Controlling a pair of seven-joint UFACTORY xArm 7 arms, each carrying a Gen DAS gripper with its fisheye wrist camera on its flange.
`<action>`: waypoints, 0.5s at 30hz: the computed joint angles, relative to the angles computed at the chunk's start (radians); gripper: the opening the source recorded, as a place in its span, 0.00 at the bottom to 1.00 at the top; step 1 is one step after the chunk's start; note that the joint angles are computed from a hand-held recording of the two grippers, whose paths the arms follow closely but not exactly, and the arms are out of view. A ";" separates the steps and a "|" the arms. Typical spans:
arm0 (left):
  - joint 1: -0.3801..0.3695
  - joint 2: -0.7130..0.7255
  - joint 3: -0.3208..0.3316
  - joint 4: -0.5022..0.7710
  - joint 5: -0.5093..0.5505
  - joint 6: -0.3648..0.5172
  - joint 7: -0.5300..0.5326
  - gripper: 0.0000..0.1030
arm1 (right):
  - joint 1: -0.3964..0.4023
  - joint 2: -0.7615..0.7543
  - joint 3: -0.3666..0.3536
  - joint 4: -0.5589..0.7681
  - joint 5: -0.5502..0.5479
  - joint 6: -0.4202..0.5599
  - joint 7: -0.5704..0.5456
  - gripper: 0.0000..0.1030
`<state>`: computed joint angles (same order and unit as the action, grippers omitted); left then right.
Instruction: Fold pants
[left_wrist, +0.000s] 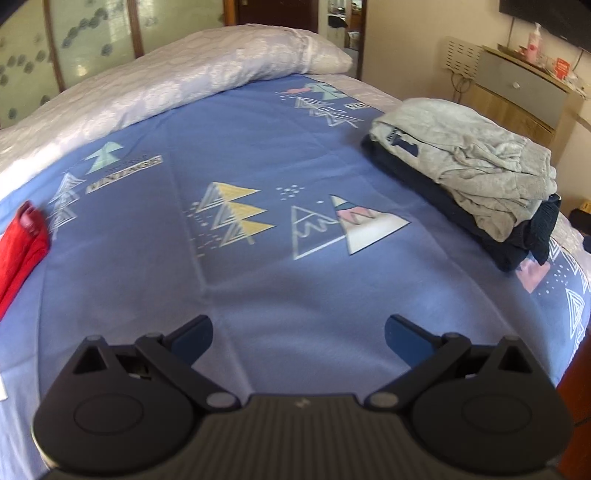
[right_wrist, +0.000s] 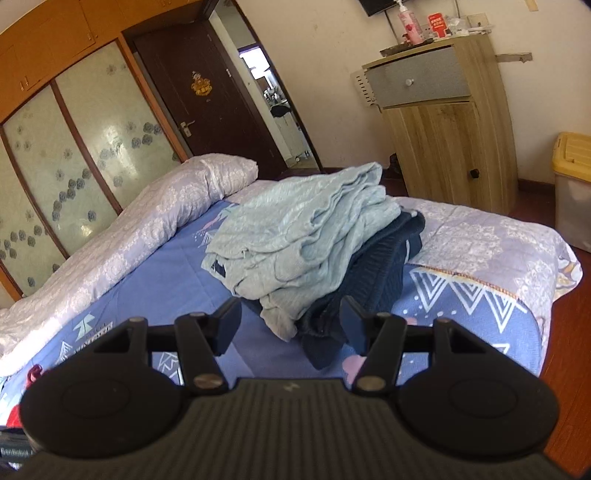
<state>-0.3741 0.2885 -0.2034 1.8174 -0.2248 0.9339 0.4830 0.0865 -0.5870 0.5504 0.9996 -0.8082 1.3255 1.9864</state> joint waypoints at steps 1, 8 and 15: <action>-0.008 0.013 -0.002 0.013 0.009 0.002 -0.003 1.00 | -0.002 0.003 -0.004 -0.002 -0.009 0.002 -0.014 0.59; -0.047 0.063 -0.003 0.061 0.054 0.003 -0.030 1.00 | -0.171 0.114 -0.009 0.078 -0.426 0.181 -0.382 0.58; -0.056 0.087 0.008 0.083 0.090 -0.009 -0.050 1.00 | -0.213 0.403 -0.153 0.202 -0.565 0.203 -0.742 0.54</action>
